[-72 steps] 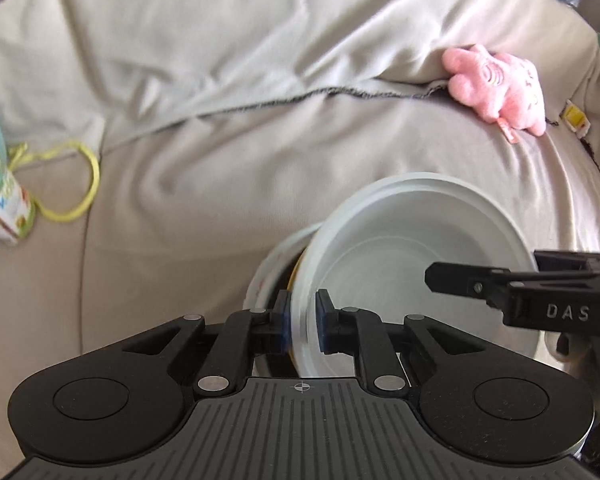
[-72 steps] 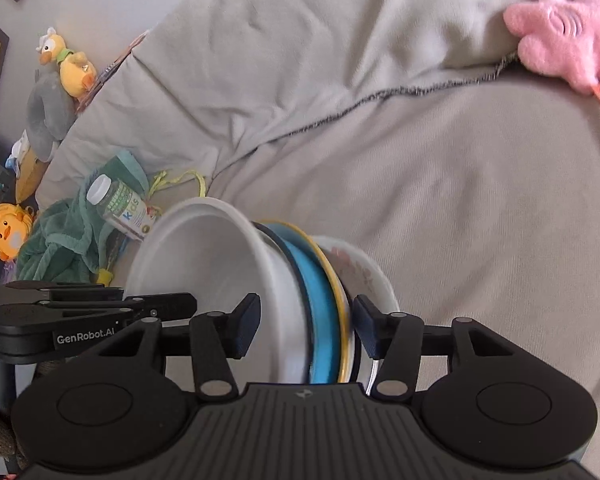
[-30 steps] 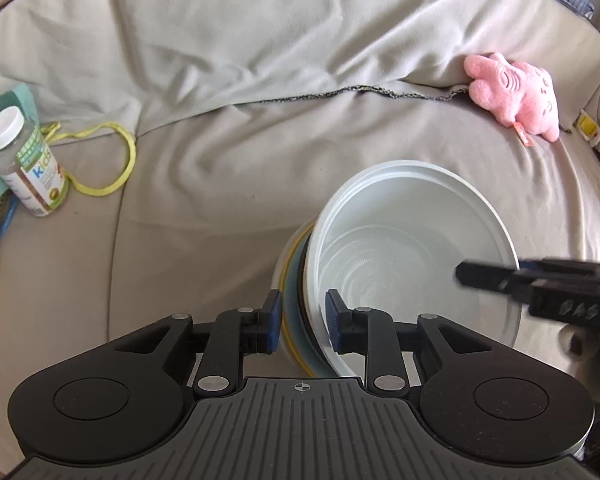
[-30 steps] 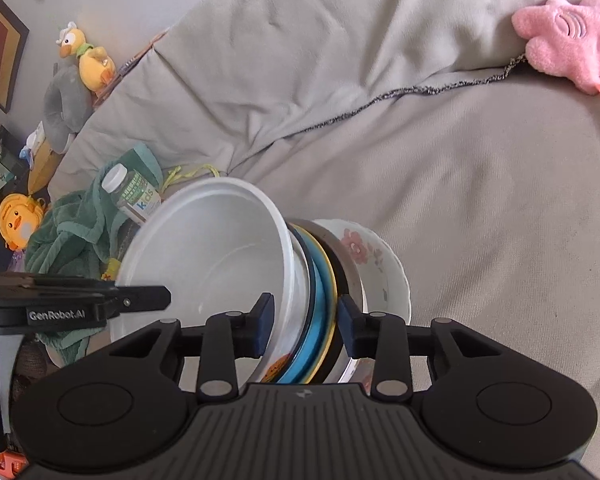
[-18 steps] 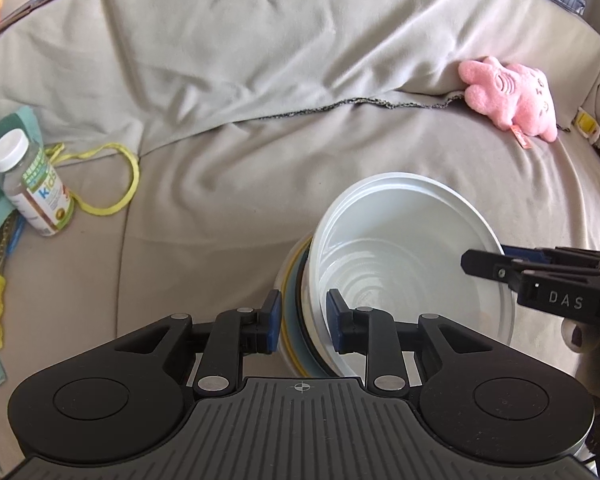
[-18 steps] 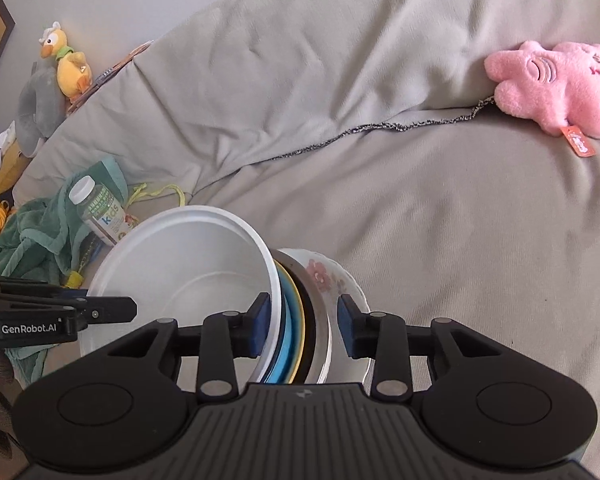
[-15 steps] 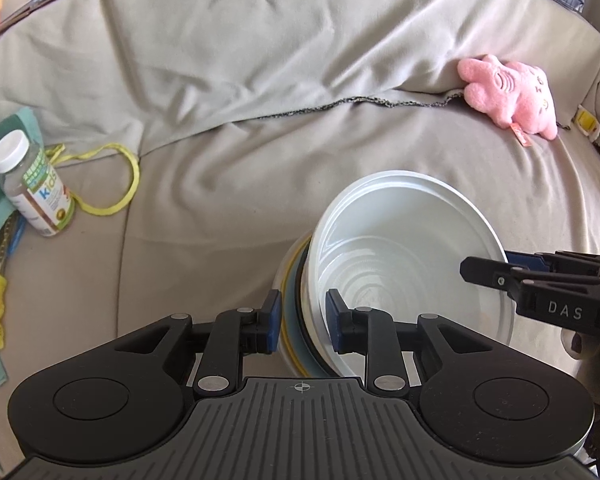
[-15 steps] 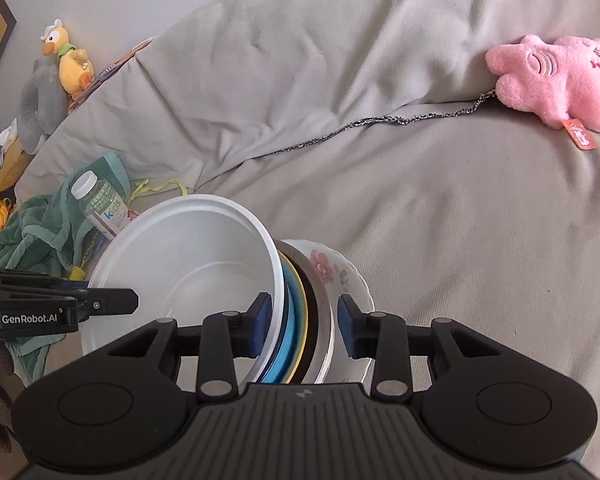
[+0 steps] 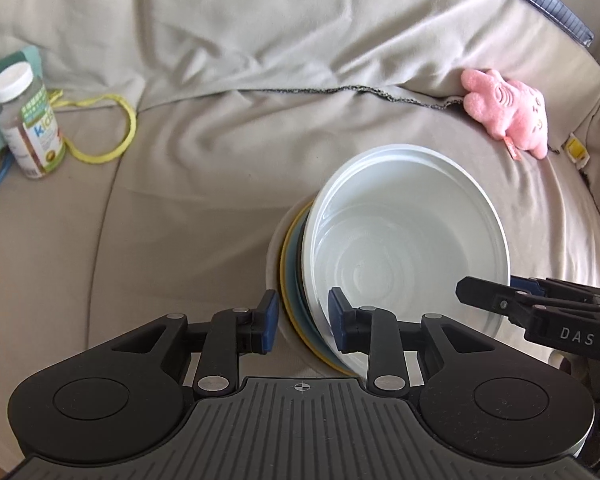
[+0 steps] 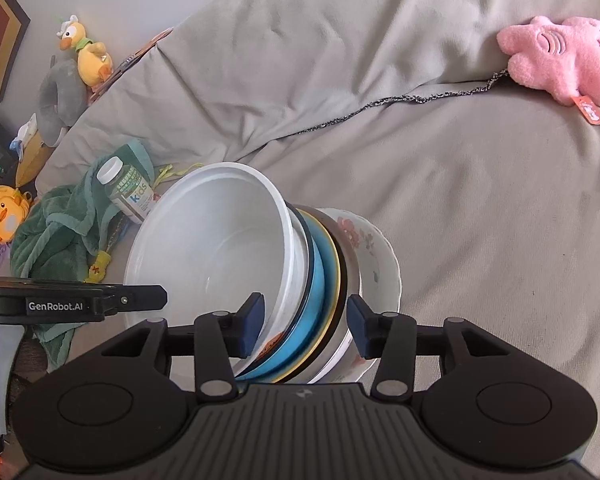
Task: Organize plates and bowls
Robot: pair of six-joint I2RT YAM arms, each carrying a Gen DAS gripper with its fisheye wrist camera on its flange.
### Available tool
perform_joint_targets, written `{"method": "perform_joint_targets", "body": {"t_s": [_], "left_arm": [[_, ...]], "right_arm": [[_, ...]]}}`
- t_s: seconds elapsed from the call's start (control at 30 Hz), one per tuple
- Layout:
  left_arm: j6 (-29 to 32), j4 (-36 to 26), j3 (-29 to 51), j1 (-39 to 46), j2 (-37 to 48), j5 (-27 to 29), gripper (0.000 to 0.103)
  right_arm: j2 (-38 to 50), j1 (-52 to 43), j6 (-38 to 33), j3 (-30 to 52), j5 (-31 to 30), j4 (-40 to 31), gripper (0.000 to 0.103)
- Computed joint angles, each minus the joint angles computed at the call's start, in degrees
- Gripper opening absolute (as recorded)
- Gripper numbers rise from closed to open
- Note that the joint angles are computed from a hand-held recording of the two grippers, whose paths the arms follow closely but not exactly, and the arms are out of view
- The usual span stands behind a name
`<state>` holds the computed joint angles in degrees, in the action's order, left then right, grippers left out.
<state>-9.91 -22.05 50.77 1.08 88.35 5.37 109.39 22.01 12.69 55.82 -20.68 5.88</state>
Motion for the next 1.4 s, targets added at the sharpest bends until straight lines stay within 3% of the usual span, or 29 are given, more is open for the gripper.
{"method": "perform_joint_targets", "body": {"t_s": [0.2,0.4,0.53,0.63,0.77,0.83,0.9,1.0,1.1,1.17,1.23,1.27,1.33,1.4], "left_arm": [[-1.2,4.6,-3.3,1.5,-1.2,4.9,0.029],[-2.2,17.4,-12.9,1.5,-7.2,5.0,0.03],[-5.5,27.3,-21.3,0.1,-14.3,0.7,0.03],[-8.5,28.0,-27.1,-2.7,-23.6,-1.6,0.03],[-12.8,19.3,-32.5,-11.0,-39.1,-8.2,0.03],[-17.6,12.9,-34.7,-19.8,-46.6,-17.1,0.029],[-23.4,6.1,-36.6,-30.7,-53.4,-26.3,0.022],[-36.2,-4.5,-37.1,-47.9,-59.3,-38.9,0.019],[-51.5,-13.9,-34.7,-64.1,-55.8,-49.5,0.017],[-67.4,-21.3,-31.6,-75.0,-44.7,-56.5,0.017],[-80.4,-27.2,-28.7,-80.9,-33.7,-58.5,0.017],[-83.2,-28.2,-28.1,-82.4,-31.2,-58.3,0.017],[-82.4,-26.5,-29.1,-82.6,-32.5,-57.6,0.017],[-82.0,-26.7,-29.1,-82.4,-33.1,-57.0,0.017]], "right_arm": [[-2.9,1.9,0.1,-3.2,4.9,2.5,0.046],[-5.5,3.8,2.5,-7.0,9.3,5.9,0.047],[-9.2,5.7,4.6,-12.4,14.3,11.7,0.047],[-14.6,7.8,5.0,-16.5,18.6,12.8,0.047],[-23.7,12.0,4.2,-23.0,26.0,11.7,0.059],[-27.9,14.3,5.8,-25.8,28.8,8.7,0.061],[-32.0,16.5,7.4,-29.4,29.9,6.5,0.061],[-38.1,20.8,7.7,-34.1,32.7,2.9,0.061],[-45.6,26.3,8.9,-38.4,36.8,-1.2,0.062],[-49.7,29.8,10.3,-40.7,39.6,-3.3,0.062],[-53.0,34.5,12.0,-42.5,44.4,-5.6,0.063],[-53.9,36.8,12.8,-43.0,46.9,-6.6,0.064],[-54.6,39.2,13.0,-43.4,49.6,-7.7,0.064],[-55.6,38.5,13.2,-43.7,48.5,-8.3,0.064]]}}
